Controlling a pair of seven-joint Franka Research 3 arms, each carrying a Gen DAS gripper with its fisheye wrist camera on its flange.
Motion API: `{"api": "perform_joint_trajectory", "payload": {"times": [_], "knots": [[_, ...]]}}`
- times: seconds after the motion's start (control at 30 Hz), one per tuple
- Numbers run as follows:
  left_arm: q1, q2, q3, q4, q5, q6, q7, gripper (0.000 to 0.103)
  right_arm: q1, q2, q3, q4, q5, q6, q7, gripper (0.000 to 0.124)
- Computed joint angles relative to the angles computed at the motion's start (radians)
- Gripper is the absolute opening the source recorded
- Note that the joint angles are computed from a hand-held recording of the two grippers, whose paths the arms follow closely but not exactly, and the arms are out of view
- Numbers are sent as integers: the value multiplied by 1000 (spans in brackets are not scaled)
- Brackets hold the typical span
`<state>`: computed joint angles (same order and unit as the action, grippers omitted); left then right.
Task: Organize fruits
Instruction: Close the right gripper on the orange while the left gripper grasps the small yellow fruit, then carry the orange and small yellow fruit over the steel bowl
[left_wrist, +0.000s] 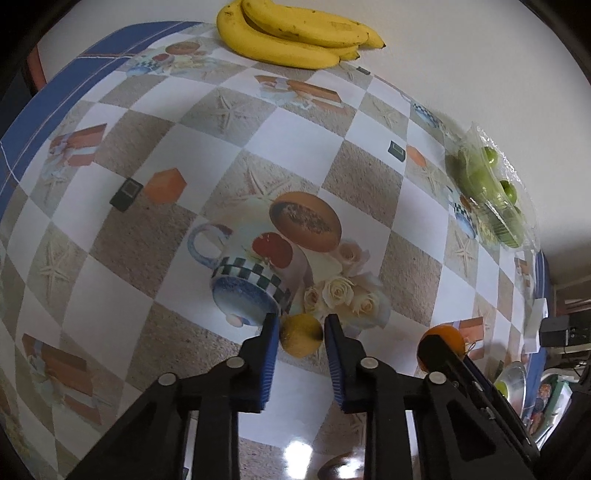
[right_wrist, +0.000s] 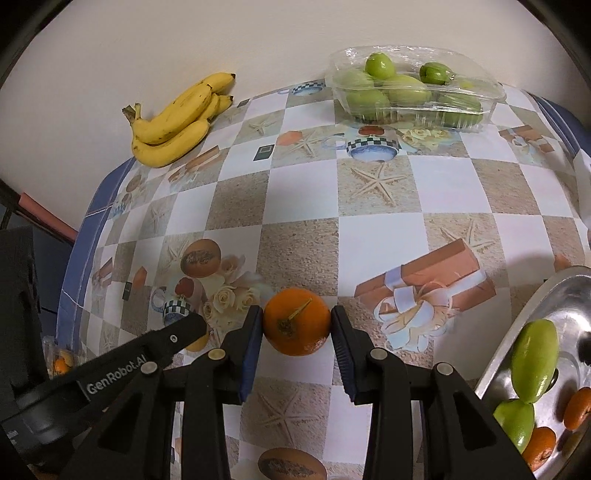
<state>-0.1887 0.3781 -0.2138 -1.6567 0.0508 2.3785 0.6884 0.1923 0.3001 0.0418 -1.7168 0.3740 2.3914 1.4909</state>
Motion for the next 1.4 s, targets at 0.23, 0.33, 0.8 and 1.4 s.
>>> {"api": "perform_joint_trajectory", "payload": {"times": [0.23,0.33,0.8,1.4], "knots": [[-5,-13,-1,-14,0,25,-7,26,-4,-10,-4,-4,2,-1,9,39],[-8,-28,0,-23,6,39,-12,26,-6,-20,-6,-9,0,1,11,39],[-51,-74,-10,-18,63,29,-18,26,-22,-119,-26,-88,-32,-40,50,39],[-123,-193,-41,-109,124,58,-22,26,-66,-386,-52,-360,-102,-7,61,39]]}}
